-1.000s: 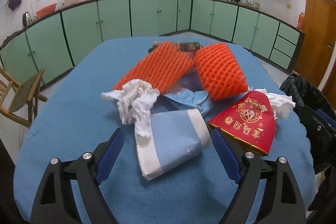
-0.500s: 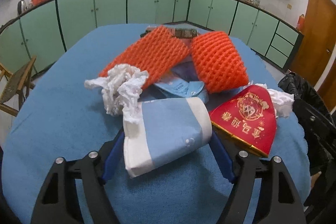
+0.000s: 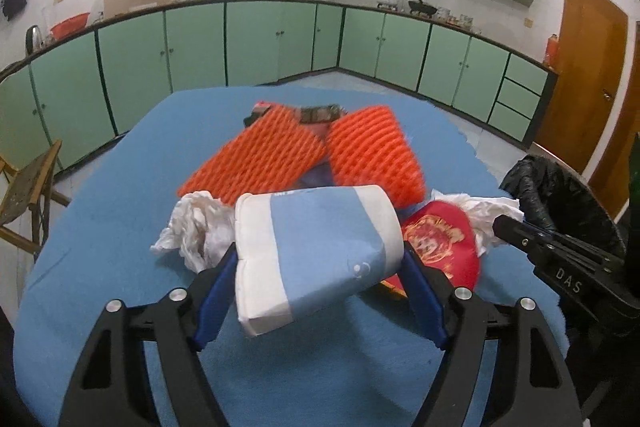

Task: Collect trash
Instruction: 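Grasp the blue-white paper cup with the left tool while the right tool grasps white tissue, then move both tools over the bin and release the cup and tissue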

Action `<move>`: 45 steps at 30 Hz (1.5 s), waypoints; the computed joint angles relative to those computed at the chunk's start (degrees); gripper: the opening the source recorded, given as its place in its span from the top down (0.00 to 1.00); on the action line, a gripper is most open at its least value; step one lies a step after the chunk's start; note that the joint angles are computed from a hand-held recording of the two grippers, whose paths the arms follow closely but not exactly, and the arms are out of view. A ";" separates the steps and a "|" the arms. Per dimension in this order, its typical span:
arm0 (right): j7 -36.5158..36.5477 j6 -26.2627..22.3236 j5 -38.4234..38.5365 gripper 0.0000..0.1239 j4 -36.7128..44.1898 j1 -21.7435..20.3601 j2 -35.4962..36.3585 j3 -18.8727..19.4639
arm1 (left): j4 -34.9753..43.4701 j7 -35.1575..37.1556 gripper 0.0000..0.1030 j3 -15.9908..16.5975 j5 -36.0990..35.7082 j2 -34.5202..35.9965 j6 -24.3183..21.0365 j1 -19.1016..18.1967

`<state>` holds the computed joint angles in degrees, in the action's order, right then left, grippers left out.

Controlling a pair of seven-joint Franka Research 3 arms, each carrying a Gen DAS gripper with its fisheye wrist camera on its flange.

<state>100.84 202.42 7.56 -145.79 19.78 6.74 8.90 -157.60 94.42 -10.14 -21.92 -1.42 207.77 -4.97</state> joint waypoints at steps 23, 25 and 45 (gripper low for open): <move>-9.73 3.55 15.25 0.96 -9.00 1.37 -15.68 -1.42 | 2.32 0.01 0.27 -4.81 3.28 -4.69 1.36 -1.12; -10.21 3.92 16.24 0.96 -10.04 0.90 -16.80 -1.44 | 3.12 -0.45 0.27 -5.03 4.03 -4.41 1.25 -1.42; -18.23 5.22 25.31 0.96 -20.73 -9.46 -26.27 -4.77 | 19.33 -5.92 0.27 -2.39 14.92 8.66 -0.94 -12.34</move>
<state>82.60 207.64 32.88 -166.52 10.32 -19.53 4.14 -138.27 88.50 -12.53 -7.00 7.24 206.82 -17.31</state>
